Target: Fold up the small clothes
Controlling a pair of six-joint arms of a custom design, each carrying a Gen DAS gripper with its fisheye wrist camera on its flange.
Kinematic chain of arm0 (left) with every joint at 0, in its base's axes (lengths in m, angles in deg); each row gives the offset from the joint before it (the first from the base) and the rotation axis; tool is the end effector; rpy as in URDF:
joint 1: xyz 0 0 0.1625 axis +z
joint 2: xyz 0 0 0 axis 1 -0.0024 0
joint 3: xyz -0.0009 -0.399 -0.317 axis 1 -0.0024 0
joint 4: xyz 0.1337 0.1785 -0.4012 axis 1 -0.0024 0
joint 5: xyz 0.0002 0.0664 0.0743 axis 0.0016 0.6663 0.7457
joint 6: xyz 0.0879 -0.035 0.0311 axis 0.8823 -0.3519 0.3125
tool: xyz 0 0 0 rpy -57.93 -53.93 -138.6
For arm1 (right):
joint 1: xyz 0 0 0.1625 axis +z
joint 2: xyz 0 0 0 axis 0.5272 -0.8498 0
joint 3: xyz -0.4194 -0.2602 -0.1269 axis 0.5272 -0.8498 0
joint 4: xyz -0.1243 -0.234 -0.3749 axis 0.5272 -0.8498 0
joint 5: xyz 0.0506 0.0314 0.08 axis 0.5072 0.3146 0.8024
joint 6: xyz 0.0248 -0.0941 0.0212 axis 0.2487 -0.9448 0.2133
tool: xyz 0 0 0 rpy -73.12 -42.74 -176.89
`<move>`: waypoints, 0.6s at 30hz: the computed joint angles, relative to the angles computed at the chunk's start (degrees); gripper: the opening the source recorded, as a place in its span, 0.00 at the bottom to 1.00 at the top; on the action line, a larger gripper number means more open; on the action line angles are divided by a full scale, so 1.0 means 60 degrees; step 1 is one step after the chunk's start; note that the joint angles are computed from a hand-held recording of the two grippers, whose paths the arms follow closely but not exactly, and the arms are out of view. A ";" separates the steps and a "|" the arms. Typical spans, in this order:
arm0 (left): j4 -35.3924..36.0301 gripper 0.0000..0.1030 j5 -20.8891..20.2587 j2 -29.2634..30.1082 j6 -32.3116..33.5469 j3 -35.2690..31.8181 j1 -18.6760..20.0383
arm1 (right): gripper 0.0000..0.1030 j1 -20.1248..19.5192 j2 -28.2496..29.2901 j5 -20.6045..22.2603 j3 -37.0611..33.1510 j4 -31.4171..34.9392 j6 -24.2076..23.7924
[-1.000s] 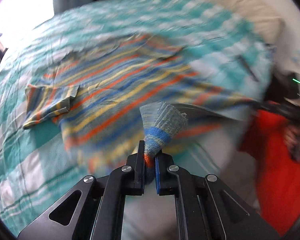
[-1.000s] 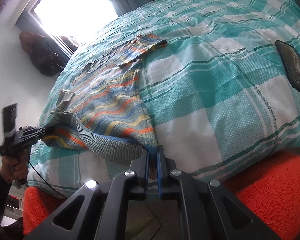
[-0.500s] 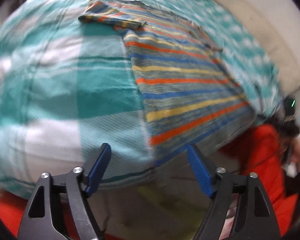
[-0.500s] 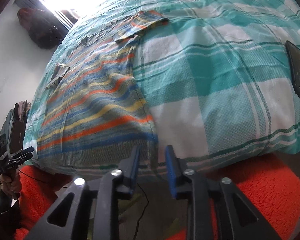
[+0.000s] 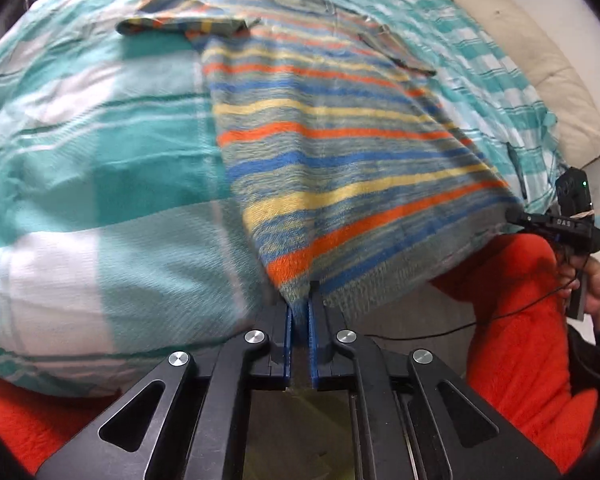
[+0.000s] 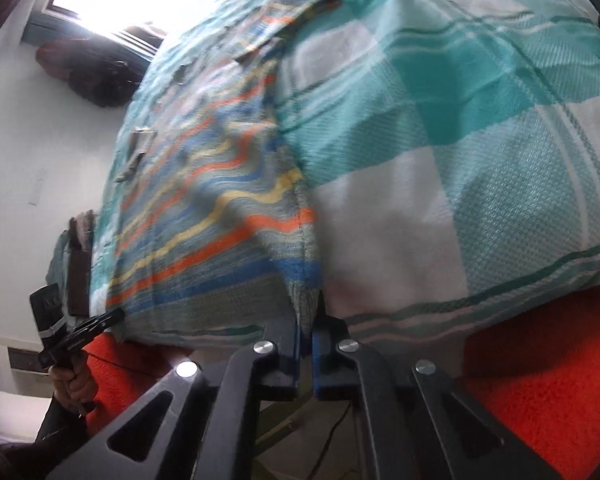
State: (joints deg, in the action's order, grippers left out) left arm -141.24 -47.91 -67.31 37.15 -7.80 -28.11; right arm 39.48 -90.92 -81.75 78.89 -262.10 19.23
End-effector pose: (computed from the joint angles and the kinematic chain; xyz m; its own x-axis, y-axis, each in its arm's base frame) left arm -0.2708 -0.8374 0.0174 -0.6575 0.7346 -0.1675 0.6871 0.6758 0.2667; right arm -0.0740 -0.5662 0.3307 -0.8224 0.5666 0.0502 0.3919 0.6283 -0.6721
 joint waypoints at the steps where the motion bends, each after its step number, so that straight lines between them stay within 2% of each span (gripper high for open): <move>1: -0.0016 0.04 0.0143 -0.0031 0.0022 -0.0001 -0.0002 | 0.03 0.0044 -0.0105 0.0090 0.0056 0.0088 0.0026; 4: 0.0091 0.04 0.0630 0.0082 0.0049 -0.0087 0.0019 | 0.03 0.0157 -0.0136 0.0031 0.0020 0.0646 0.0201; 7: 0.0231 0.04 0.1338 0.0306 0.0174 -0.0020 -0.0069 | 0.03 0.0274 0.0305 -0.1011 -0.0310 0.1457 0.0418; 10: 0.0125 0.05 0.1600 0.0361 0.0100 0.0063 -0.0134 | 0.03 0.0330 0.0621 -0.1566 -0.0522 0.1755 0.0590; 13: 0.0093 0.10 0.1886 0.0327 -0.0194 0.0142 -0.0223 | 0.04 0.0575 0.0773 -0.2059 -0.0732 0.1920 0.0468; 14: 0.0066 0.13 0.2040 0.0216 -0.0152 0.0285 -0.0260 | 0.04 0.0671 0.0774 -0.2219 -0.0777 0.2038 0.0425; 15: 0.0120 0.25 0.2265 0.0103 -0.0115 0.0407 -0.0314 | 0.10 0.0775 0.0721 -0.2504 -0.0802 0.2308 0.0468; 16: 0.0054 0.32 0.2529 -0.0055 -0.0029 0.0580 -0.0371 | 0.13 0.0869 0.0642 -0.2779 -0.0771 0.2518 0.0496; 17: -0.0282 0.43 0.2783 -0.0252 0.0140 0.0839 -0.0418 | 0.20 0.0956 0.0540 -0.3006 -0.0723 0.2631 0.0434; 18: -0.1019 0.51 0.3083 -0.0523 0.0397 0.1213 -0.0504 | 0.22 0.1087 0.0422 -0.3329 -0.0660 0.2611 0.0338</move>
State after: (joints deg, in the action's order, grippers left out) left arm -147.36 -29.42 -70.44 39.53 -0.52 -31.14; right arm 46.00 -88.39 -101.72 74.93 -246.43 21.25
